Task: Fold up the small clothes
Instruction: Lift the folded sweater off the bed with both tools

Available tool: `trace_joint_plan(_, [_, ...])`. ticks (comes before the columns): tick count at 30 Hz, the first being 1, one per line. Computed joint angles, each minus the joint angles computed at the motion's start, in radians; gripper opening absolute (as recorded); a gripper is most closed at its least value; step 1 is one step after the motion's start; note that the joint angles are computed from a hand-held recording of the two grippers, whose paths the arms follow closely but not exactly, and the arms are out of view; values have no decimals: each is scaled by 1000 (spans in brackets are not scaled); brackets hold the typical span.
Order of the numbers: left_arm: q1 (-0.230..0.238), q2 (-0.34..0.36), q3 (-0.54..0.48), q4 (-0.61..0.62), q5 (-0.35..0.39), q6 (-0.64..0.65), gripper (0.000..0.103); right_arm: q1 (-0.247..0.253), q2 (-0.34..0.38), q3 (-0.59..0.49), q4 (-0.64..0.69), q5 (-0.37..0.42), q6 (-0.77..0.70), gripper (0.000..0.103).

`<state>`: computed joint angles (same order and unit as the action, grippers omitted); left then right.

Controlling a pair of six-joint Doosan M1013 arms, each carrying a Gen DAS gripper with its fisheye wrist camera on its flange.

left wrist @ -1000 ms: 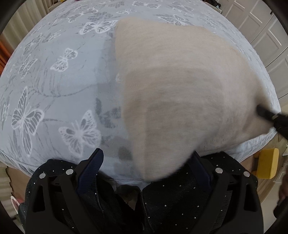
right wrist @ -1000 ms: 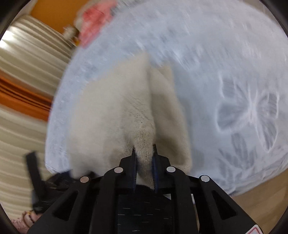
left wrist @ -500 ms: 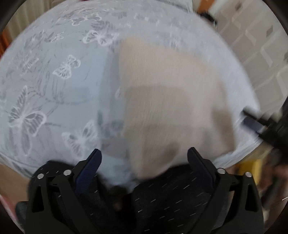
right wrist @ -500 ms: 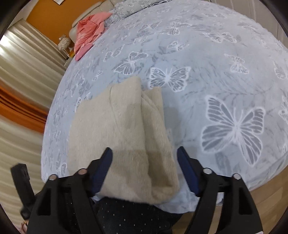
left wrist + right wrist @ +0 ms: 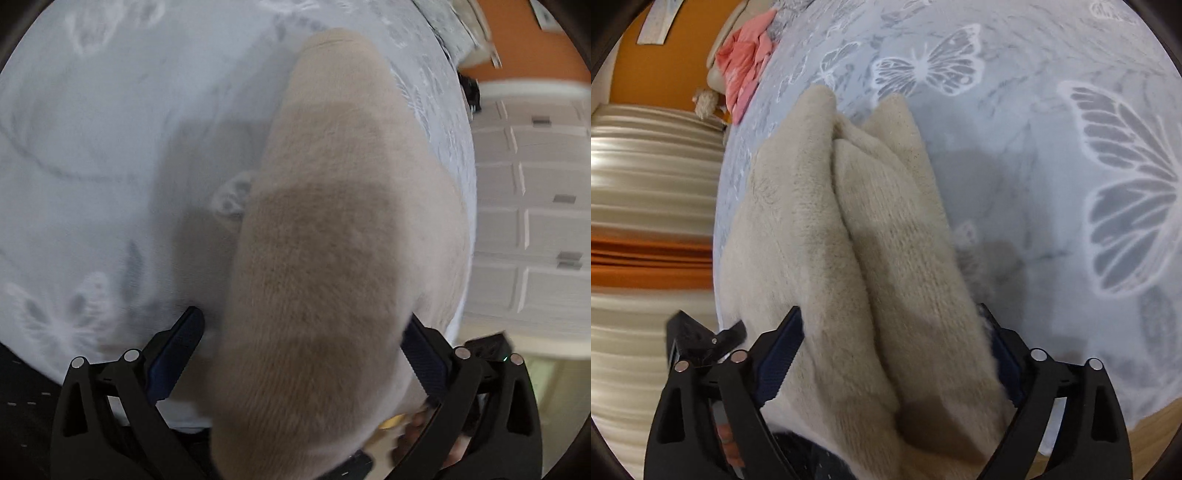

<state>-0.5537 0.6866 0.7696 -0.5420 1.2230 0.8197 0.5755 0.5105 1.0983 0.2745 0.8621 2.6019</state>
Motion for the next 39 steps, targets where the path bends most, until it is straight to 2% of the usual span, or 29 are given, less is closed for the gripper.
trace_joint_plan(1, [0, -2, 7, -7, -15, -5, 98, -1, 2, 1, 7, -15, -2, 98])
trace_joint_plan(6, [-5, 30, -44, -1, 7, -13, 98, 6, 30, -40, -15, -14, 35, 98])
trace_joint_plan(7, [-5, 39, -61, -5, 16, -9, 98, 8, 30, -40, -19, -21, 36, 88])
trace_joint_plan(8, [-5, 45, -73, -21, 19, 10, 93, 11, 31, -47, -35, -20, 42, 72])
trace_joint_plan(9, [-3, 48, -83, -31, 26, 24, 87, 15, 34, -55, -48, -10, 53, 64])
trace_joint_plan(10, [-5, 53, -101, -18, 43, 27, 79, 17, 23, -43, -53, -23, 60, 48])
trace_joint_plan(11, [-11, 50, -104, -2, 51, 34, 69, 19, 12, -30, -57, -48, 76, 42])
trace_joint_plan(13, [-16, 54, -139, 20, 74, 52, 57, 27, -2, -27, -84, -64, 95, 39])
trace_joint_plan(14, [-20, 57, -159, 33, 86, 60, 53, 35, -4, -40, -110, -56, 102, 38])
trace_joint_plan(19, [-55, 80, -323, 154, 188, 109, 51, 76, -23, -105, -254, 0, 151, 38])
trace_joint_plan(24, [-78, 46, -377, 216, 215, 197, 51, 118, -84, -99, -394, -20, 206, 38])
trace_joint_plan(27, [-100, 44, -446, 266, 238, 243, 52, 155, -105, -136, -510, 7, 227, 38])
trace_joint_plan(29, [-111, 25, -455, 294, 230, 276, 52, 178, -121, -150, -583, 17, 238, 38])
trace_joint_plan(32, [-119, -54, -376, 319, 167, 334, 52, 216, -153, -149, -697, 5, 275, 38])
trace_joint_plan(34, [-131, -88, -359, 341, 131, 364, 53, 243, -161, -160, -773, 2, 303, 38])
trace_joint_plan(39, [-146, -139, -348, 378, 61, 422, 53, 284, -174, -195, -915, -17, 332, 38])
